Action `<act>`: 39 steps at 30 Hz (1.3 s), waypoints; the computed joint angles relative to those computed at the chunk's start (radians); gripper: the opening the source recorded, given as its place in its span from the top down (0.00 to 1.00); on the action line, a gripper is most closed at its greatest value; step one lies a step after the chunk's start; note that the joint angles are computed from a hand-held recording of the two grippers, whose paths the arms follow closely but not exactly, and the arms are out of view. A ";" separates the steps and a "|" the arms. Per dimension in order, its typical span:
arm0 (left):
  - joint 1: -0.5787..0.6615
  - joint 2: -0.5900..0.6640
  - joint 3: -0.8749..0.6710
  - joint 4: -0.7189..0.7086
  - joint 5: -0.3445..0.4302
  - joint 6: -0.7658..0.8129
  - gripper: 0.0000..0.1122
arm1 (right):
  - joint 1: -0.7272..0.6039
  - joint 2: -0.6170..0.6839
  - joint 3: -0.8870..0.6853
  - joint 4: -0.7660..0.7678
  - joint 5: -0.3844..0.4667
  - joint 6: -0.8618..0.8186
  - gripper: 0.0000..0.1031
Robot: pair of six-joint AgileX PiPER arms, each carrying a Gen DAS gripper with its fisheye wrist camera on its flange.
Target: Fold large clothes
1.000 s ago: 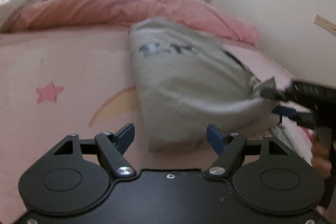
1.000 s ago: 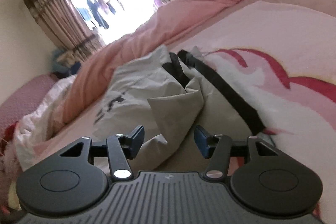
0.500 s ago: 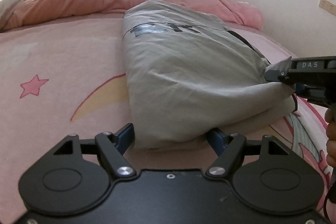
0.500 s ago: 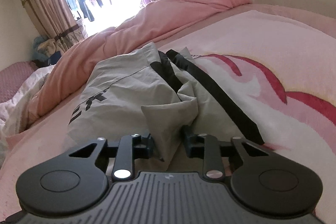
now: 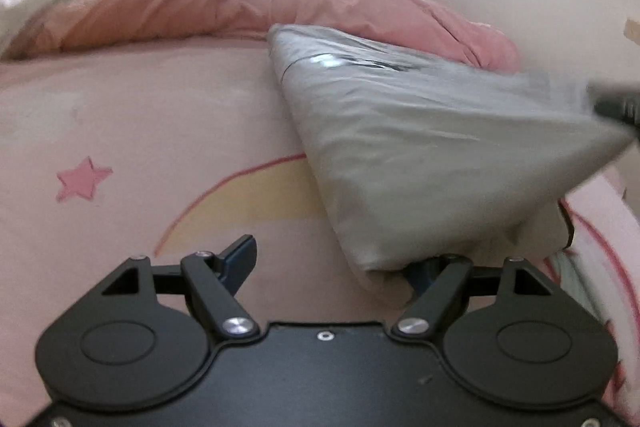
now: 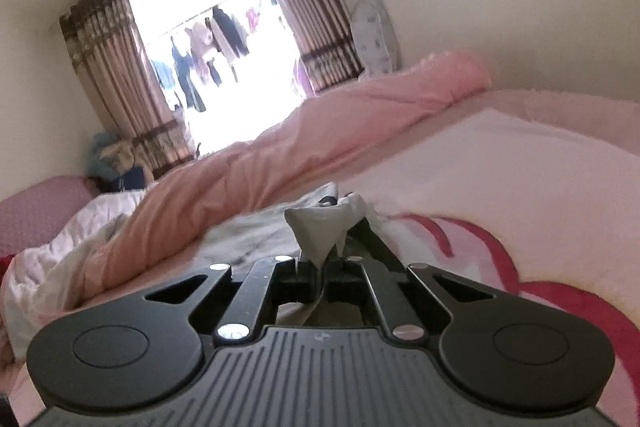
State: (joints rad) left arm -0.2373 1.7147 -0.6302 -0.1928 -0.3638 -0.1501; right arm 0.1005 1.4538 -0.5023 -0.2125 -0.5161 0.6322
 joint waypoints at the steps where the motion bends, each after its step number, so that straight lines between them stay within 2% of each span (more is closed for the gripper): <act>1: -0.002 0.015 -0.004 -0.003 -0.007 -0.003 0.29 | -0.027 0.044 -0.004 -0.034 -0.004 0.039 0.97; 4: 0.004 0.039 -0.002 0.018 -0.016 -0.034 0.28 | -0.093 0.198 0.012 -0.097 -0.117 0.093 0.97; 8: 0.005 0.058 0.019 -0.008 -0.065 0.065 0.27 | -0.152 0.358 0.010 -0.181 -0.268 0.141 0.97; 12: 0.016 0.073 0.016 -0.013 -0.079 0.102 0.20 | -0.149 0.369 0.008 -0.193 -0.271 0.141 0.97; 15: 0.020 0.064 0.022 -0.012 -0.076 0.104 0.20 | -0.159 0.366 0.002 -0.222 -0.270 0.135 0.95; 18: 0.041 -0.013 0.018 0.058 0.052 0.035 0.22 | -0.219 0.317 0.025 -0.325 -0.266 0.210 0.84; 20: 0.041 -0.109 0.059 0.008 0.103 0.113 0.22 | -0.207 0.244 0.060 -0.248 -0.228 0.166 0.56; 21: 0.041 -0.160 0.079 -0.043 0.119 0.181 0.23 | -0.185 0.205 0.084 -0.168 -0.214 0.099 0.56; 23: 0.043 -0.236 0.099 -0.067 0.139 0.196 0.24 | -0.123 0.134 0.132 0.004 -0.230 -0.052 0.59; 24: 0.040 -0.265 0.105 -0.026 0.132 0.144 0.24 | -0.085 0.104 0.152 0.080 -0.246 -0.118 0.60; 26: 0.036 -0.296 0.097 0.146 0.110 -0.045 0.24 | 0.013 0.065 0.188 0.254 -0.302 -0.275 0.63; 28: 0.012 -0.281 0.080 0.242 0.069 -0.118 0.24 | 0.085 0.056 0.201 0.329 -0.355 -0.400 0.65; 30: -0.015 -0.216 0.034 0.242 0.072 -0.110 0.25 | 0.082 0.073 0.170 0.243 -0.306 -0.400 0.73; 33: -0.015 -0.104 -0.036 0.334 0.117 -0.206 0.27 | 0.057 0.154 0.070 0.189 -0.151 -0.369 0.81; 35: 0.017 -0.022 -0.069 0.495 0.118 -0.382 0.27 | 0.013 0.223 0.020 0.101 -0.095 -0.293 0.94; 36: 0.033 0.015 -0.074 0.571 0.101 -0.482 0.27 | -0.015 0.256 0.004 0.030 -0.091 -0.222 0.97; 37: 0.058 0.054 -0.065 0.629 0.049 -0.567 0.27 | -0.033 0.284 -0.002 -0.015 -0.110 -0.180 1.00; 38: 0.085 0.061 -0.047 0.688 -0.005 -0.612 0.26 | -0.043 0.296 -0.003 -0.041 -0.130 -0.152 1.00; 39: 0.094 0.054 -0.038 0.711 -0.019 -0.616 0.26 | -0.052 0.295 -0.002 -0.062 -0.135 -0.136 1.00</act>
State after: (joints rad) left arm -0.1435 1.7690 -0.6680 0.5182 -0.3826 -0.7665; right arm 0.0487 1.7487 -0.5047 -0.2743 -0.6512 0.4967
